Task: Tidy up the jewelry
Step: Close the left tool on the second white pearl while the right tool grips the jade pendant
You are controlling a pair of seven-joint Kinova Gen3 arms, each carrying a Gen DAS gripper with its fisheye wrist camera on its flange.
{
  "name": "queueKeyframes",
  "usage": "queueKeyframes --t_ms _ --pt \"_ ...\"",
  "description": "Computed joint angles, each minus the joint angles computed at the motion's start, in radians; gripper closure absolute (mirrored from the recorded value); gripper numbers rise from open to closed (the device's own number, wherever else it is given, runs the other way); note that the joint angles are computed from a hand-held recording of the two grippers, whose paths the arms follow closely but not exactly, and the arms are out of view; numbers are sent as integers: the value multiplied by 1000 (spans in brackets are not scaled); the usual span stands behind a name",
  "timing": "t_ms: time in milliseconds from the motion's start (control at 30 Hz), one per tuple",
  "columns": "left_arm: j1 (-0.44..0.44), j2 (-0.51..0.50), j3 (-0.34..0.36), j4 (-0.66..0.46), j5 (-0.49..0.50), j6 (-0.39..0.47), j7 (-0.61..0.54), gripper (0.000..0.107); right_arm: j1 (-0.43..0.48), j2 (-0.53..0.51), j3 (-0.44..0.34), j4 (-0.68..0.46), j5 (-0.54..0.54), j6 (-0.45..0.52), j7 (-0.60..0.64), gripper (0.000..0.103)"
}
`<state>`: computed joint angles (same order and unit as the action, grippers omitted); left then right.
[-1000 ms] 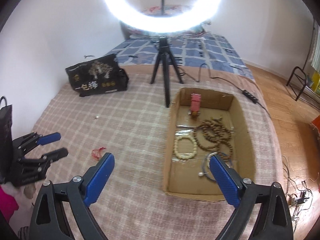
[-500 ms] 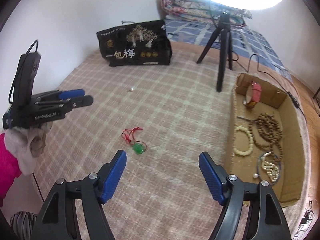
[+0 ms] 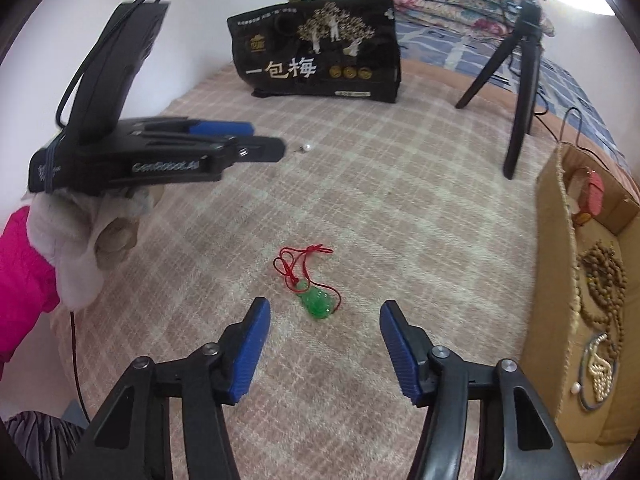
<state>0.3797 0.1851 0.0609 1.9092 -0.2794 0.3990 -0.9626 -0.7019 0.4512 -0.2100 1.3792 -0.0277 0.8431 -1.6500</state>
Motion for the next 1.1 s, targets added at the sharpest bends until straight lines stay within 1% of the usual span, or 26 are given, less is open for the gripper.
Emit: queueKeyframes --t_ms 67,133,167,333,367,433,600,633,667,700,733,800,867,967,1100 --pt "-1 27 0 -19 -15 6 -22 62 6 19 -9 -10 -8 -2 22 49" --pt "-7 50 0 -31 -14 6 -54 66 5 31 -9 -15 -9 -4 34 54" --pt "-8 61 -1 -38 -12 10 -65 67 1 36 -7 -19 -6 -5 37 55" --pt "-4 93 -17 -48 -2 -5 -103 69 9 61 -10 -38 -20 -7 64 56" --pt "-5 98 -17 -50 3 -6 -113 73 9 64 -10 -41 -22 -6 69 56" --pt "-12 109 -11 -57 20 -2 -142 76 7 71 -8 -49 -21 -3 78 57" --pt "-19 121 -12 -59 55 -17 -182 77 -1 82 -4 -59 -14 2 98 60" --pt "-25 121 -8 -60 66 -19 -193 79 -5 85 -3 -63 -10 4 101 61" --pt "-25 124 -9 -64 72 -17 -200 84 -11 87 1 -65 -3 7 101 62" --pt "-25 126 -11 -66 78 -13 -204 86 -15 87 3 -65 1 9 102 63" --pt "-23 127 -13 -68 82 -12 -206 88 -20 89 5 -68 7 13 104 67" --pt "-23 127 -15 -65 90 -16 -213 91 -25 88 6 -67 11 16 104 70" --pt "-22 127 -18 -64 95 -18 -217 96 -25 87 3 -64 10 20 109 79" --pt "-16 129 -24 -60 98 -28 -220 100 -27 79 4 -52 12 17 109 85" --pt "22 128 -56 -55 64 -32 -187 101 -27 70 4 -37 10 1 100 86"
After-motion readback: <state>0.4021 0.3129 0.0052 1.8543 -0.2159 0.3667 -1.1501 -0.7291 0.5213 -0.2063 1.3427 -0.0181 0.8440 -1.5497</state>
